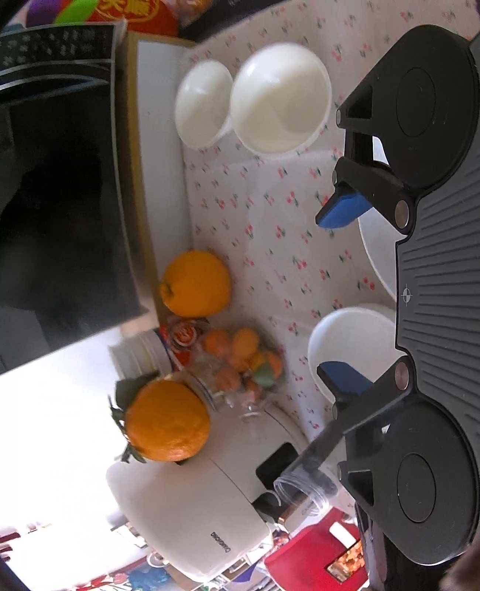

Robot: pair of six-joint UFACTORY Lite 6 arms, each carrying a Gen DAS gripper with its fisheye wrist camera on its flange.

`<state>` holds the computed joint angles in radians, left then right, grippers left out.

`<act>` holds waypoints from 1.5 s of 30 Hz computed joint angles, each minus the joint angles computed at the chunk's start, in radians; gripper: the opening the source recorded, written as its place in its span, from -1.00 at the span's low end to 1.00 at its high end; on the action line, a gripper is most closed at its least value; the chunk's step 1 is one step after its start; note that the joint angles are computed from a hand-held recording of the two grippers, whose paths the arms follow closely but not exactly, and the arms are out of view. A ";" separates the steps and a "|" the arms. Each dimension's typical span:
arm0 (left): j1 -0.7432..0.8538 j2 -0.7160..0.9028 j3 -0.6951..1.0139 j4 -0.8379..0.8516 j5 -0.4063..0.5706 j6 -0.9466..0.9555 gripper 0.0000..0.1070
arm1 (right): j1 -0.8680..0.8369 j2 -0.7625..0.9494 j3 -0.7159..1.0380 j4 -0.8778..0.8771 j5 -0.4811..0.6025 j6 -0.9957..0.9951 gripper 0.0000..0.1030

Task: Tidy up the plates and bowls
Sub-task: 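Move both grippers to the pair of white bowls by the microwave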

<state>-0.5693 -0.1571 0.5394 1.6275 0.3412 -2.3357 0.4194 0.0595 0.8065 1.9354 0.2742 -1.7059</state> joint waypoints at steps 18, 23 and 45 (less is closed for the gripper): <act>-0.134 0.199 0.210 -0.135 0.065 0.077 0.91 | -0.382 -0.003 -0.067 -0.190 0.134 0.016 0.82; -0.144 0.326 0.347 -0.162 0.080 0.131 0.91 | -0.474 0.077 -0.017 -0.197 0.157 0.019 0.83; -0.101 0.892 1.014 -0.545 -0.032 0.574 0.48 | -0.572 0.447 0.299 -0.353 0.159 0.445 0.82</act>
